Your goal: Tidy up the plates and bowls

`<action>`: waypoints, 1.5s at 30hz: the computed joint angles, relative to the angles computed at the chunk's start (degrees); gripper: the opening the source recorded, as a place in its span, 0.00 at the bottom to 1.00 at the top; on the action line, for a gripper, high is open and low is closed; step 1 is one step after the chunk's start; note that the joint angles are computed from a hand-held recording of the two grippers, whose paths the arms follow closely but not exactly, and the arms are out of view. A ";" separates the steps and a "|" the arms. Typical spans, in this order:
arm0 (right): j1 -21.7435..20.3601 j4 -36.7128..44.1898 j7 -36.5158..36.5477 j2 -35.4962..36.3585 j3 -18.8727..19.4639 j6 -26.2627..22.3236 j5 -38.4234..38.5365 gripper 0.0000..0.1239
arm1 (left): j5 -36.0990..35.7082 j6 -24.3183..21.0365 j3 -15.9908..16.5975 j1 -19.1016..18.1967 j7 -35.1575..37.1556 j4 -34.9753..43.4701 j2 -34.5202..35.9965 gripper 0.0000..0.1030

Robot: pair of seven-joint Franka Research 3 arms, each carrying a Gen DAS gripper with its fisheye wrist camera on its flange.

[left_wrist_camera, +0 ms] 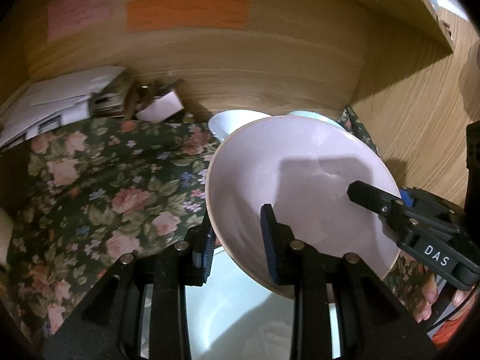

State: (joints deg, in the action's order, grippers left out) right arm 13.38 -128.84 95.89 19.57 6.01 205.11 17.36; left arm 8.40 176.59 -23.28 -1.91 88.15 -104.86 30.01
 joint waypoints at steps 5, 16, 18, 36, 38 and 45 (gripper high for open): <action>1.23 0.28 -0.54 -0.02 0.59 0.72 -0.53 0.22 | 0.19 3.44 1.05 1.02 -2.10 -5.49 -3.67 0.28; 3.40 3.94 -1.45 2.14 2.49 -0.73 -2.70 0.22 | 4.02 9.60 3.43 4.40 -9.48 -15.71 -10.10 0.28; 3.46 4.79 -1.47 2.71 3.09 -1.10 -3.41 0.22 | 4.95 10.44 3.96 5.08 -10.94 -17.38 -11.21 0.28; 5.00 13.68 -3.88 8.80 6.76 -6.39 -7.26 0.22 | 10.04 16.24 16.71 1.16 -19.27 -26.96 -16.74 0.28; 5.30 14.68 -4.48 9.52 6.96 -7.20 -7.18 0.22 | 10.32 16.52 16.76 1.87 -19.64 -27.49 -16.75 0.28; 7.56 19.53 -7.10 12.58 5.94 -11.78 -5.34 0.22 | 13.44 16.39 13.67 7.35 -22.13 -27.43 -14.99 0.28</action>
